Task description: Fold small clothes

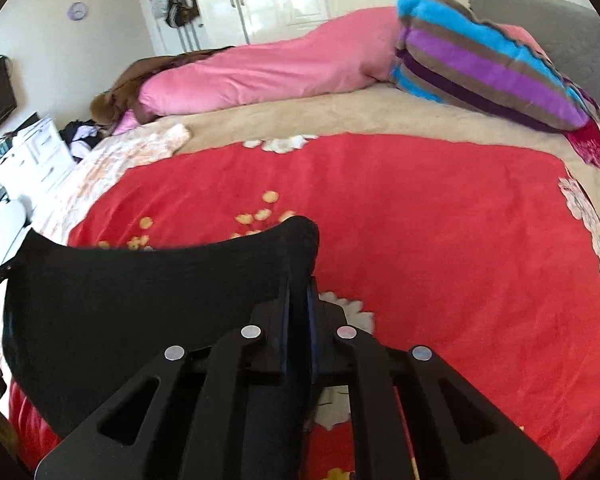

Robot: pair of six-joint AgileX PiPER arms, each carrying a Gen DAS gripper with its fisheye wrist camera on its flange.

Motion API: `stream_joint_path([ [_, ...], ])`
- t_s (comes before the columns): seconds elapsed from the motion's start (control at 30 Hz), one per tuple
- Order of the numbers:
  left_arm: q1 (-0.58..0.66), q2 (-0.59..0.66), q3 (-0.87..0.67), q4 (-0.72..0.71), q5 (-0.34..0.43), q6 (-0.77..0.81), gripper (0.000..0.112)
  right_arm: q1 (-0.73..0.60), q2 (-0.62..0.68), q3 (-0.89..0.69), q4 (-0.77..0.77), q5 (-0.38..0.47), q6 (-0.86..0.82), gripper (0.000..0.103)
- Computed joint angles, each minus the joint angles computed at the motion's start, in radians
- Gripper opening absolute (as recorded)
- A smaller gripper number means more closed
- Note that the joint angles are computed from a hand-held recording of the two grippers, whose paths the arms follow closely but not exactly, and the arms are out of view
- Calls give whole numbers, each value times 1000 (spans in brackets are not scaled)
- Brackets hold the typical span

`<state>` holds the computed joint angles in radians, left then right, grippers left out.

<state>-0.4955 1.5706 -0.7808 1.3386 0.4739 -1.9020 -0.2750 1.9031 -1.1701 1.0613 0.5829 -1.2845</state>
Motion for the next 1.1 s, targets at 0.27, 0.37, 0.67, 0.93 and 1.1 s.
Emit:
stream_joint_path([
  [0.27, 55, 109, -33, -178, -27, 140, 10, 58, 48, 3, -132, -97, 95, 7],
  [0.37, 52, 108, -37, -200, 0, 155, 12, 64, 41, 18, -137, -121, 86, 8],
  [0.67, 37, 83, -61, -326, 44, 279, 33, 60, 16, 31, -141, -135, 104, 23],
  [0.93, 13, 65, -78, -356, 73, 314, 41, 42, -17, 46, -97, -106, 76, 45],
  [1.1, 5, 42, -80, -376, 88, 341, 48, 29, -55, 75, -69, -94, 49, 52],
])
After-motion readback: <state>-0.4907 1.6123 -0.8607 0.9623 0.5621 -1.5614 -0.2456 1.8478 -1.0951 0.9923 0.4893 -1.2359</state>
